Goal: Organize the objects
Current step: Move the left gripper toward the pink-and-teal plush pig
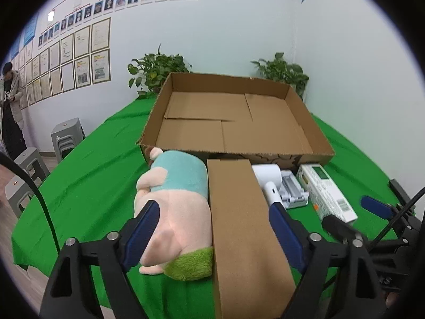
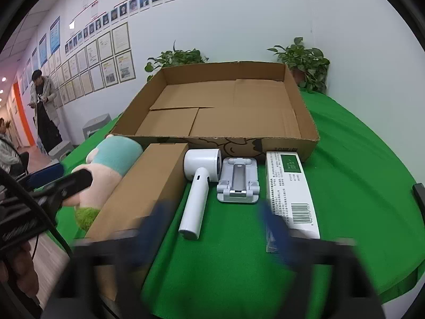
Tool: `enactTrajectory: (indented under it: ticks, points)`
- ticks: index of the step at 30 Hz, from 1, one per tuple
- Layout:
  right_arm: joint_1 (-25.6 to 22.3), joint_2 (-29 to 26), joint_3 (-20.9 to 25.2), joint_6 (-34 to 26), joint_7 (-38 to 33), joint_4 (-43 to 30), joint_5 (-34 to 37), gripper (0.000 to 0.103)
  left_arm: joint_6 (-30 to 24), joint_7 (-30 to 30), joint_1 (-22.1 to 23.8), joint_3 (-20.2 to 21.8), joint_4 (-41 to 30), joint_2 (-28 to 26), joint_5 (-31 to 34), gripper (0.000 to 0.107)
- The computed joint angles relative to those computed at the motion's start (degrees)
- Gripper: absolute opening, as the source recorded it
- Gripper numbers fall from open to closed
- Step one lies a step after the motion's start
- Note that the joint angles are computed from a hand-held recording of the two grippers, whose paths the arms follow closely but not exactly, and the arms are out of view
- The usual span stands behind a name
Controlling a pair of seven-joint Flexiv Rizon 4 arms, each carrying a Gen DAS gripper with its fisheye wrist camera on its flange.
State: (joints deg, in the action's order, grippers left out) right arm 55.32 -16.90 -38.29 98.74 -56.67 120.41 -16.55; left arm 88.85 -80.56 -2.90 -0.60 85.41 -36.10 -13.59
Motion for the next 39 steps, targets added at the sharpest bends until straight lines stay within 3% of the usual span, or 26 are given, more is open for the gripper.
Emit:
enactTrajectory:
  ticks: [6,10,14,18,21,25,31,33,39]
  points:
    - [2.79,-0.06,-3.00,-0.01,-0.75,0.68,1.90,0.102,-2.86,-1.80,-1.82,3.36,-1.80,-0.68,1.10,0.085]
    - [2.74,-0.23,-2.92,-0.36,-0.68,0.67,1.18,0.102,-2.98,-1.86,-0.77,2.09,-1.09,-0.28,1.23,0.085]
    - [0.62,-0.12,-0.51,-0.61,-0.84,0.10,0.46,0.102,-2.93,-2.92,-1.72,3.78,-1.62,-0.49,2.22,0.085]
    - [-0.23,0.30,0.08,-1.15,0.04,0.08,-1.30,0.102,-3.44,-2.17,-0.09,1.49,-1.69,-0.39,1.67,0.085]
    - [2.20,0.10,-3.52,-1.13,1.41,0.53,-2.86,0.102,-3.32,-1.48,0.62,0.39,-1.62,-0.39,1.22,0.085]
    - [-1.10,0.30,-0.17,-3.05,3.03,-0.29,-3.88,0.102,-3.09,-1.12,0.46,0.59,-1.56,-0.36,1.22,0.085]
    - [-2.60,-0.13,0.41,-2.46,6.67,-0.22,-7.44,0.102,-2.71,-0.30,1.04,-0.07,-1.36,-0.31,0.62,0.085]
    - [-4.87,-0.11,3.03,-2.68,6.79,-0.57,-7.95,0.102,-2.69,-0.08,1.32,-0.42,-1.34,-0.32,0.34,0.085]
    - [-6.16,-0.22,4.00,-2.10,8.66,-0.42,-9.83,0.103,1.56,2.25,2.41,-2.51,0.62,0.16,0.24,0.085]
